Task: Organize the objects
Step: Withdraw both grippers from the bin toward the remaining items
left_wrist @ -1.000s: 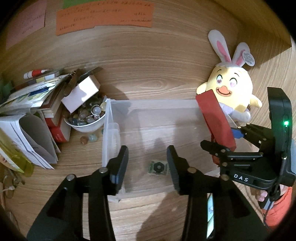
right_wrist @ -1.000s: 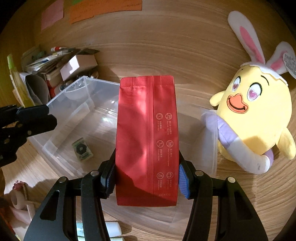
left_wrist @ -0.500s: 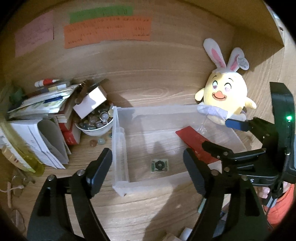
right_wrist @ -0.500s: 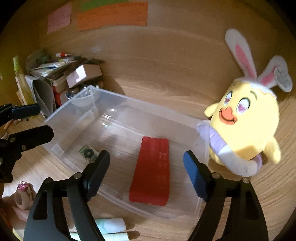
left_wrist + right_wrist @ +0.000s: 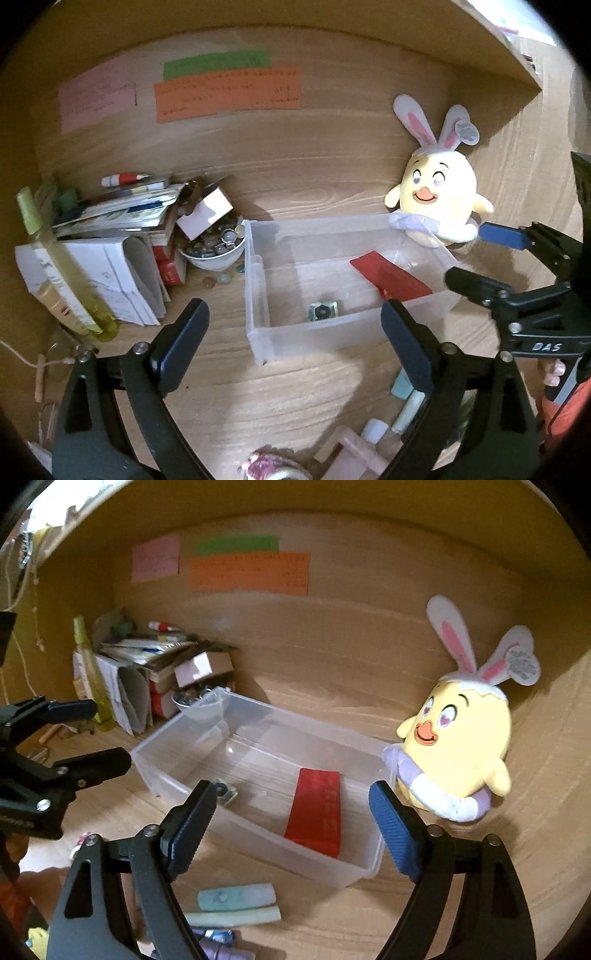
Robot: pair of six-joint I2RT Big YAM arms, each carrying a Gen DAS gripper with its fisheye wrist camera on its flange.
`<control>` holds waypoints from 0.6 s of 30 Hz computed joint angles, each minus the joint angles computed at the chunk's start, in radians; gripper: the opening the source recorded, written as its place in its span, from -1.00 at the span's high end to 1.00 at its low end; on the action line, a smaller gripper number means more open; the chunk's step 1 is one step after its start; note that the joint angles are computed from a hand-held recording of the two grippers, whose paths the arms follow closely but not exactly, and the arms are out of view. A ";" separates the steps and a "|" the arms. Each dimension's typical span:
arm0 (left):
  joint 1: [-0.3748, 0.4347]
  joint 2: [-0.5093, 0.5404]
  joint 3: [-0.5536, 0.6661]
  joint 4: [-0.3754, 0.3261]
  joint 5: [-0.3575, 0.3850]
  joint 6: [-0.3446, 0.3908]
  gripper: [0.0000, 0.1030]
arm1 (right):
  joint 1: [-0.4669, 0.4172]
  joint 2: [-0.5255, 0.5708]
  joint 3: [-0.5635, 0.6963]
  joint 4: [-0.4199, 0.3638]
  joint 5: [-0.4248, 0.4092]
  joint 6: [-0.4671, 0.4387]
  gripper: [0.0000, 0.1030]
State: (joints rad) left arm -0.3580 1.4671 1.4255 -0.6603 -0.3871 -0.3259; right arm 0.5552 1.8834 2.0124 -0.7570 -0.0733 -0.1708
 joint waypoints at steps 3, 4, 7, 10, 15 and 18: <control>-0.009 -0.029 -0.028 0.006 -0.010 -0.010 -0.86 | -0.004 -0.050 -0.073 0.039 -0.016 0.009 -0.62; -0.013 -0.042 -0.042 0.008 -0.016 -0.014 -0.87 | -0.006 -0.062 -0.093 0.049 -0.018 0.011 -0.62; -0.022 -0.069 -0.072 0.011 -0.032 -0.024 -0.89 | -0.008 -0.108 -0.168 0.088 -0.014 0.018 -0.63; -0.029 -0.094 -0.101 0.004 -0.039 -0.040 -0.89 | -0.014 -0.140 -0.223 0.104 -0.034 0.025 -0.63; -0.040 -0.127 -0.149 -0.011 -0.045 -0.075 -0.90 | -0.018 -0.178 -0.300 0.119 -0.043 0.038 -0.63; -0.047 -0.138 -0.173 -0.021 -0.044 -0.099 -0.90 | -0.021 -0.201 -0.347 0.124 -0.059 0.052 -0.63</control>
State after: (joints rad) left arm -0.4049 1.3296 1.2524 -0.6811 -0.4308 -0.4247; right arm 0.5338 1.6829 1.6658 -0.6328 -0.1319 -0.1191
